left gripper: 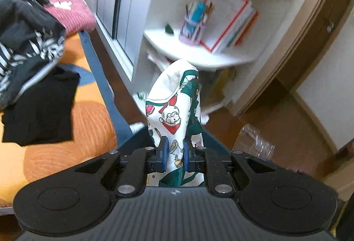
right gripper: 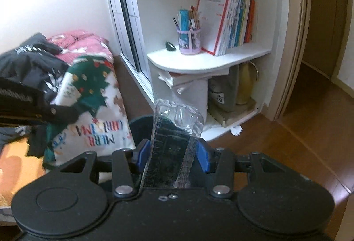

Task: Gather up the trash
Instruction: 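Carry both items over the green bin and open both tools to drop them, then lower both tools under the bed toward the red mesh and red bag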

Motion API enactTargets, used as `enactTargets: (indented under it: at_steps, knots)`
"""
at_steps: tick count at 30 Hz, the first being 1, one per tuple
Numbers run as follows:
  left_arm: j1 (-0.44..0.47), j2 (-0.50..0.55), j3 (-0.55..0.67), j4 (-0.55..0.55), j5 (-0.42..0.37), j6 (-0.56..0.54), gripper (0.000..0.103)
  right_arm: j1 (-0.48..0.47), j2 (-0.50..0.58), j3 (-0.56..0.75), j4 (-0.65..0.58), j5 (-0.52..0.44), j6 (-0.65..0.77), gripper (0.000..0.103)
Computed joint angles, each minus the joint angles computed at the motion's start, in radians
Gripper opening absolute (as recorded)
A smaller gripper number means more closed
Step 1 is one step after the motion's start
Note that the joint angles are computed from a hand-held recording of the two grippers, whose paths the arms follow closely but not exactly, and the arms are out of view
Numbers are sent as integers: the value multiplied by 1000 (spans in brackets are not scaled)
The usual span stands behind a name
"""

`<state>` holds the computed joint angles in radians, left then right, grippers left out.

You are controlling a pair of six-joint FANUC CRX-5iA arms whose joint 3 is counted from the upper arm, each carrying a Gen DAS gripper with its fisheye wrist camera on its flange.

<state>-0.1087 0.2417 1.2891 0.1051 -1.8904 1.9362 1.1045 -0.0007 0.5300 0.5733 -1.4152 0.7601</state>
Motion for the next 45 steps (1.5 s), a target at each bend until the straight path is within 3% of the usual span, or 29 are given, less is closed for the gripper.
enactTargets:
  at_steps: [9, 17, 22, 27, 32, 45]
  knots:
    - [-12, -113, -357, -3, 106, -61, 14, -22, -1, -65, -61, 30, 42, 47]
    - [-14, -140, -472, 22, 125, -62, 14, -37, 12, -42, -124, -25, 21, 49]
    - [2, -153, -499, 58, 115, -37, 17, -35, 7, -31, -149, -49, -10, 51]
    - [7, -181, -504, 49, 115, -32, 35, -17, 5, -7, -161, -68, -19, 51]
    - [16, -215, -493, 23, 99, -26, 61, 0, 3, -6, -137, -66, -3, 54]
    - [126, -334, -505, 69, 64, -74, 62, 134, -29, 22, -52, -72, 44, 54]
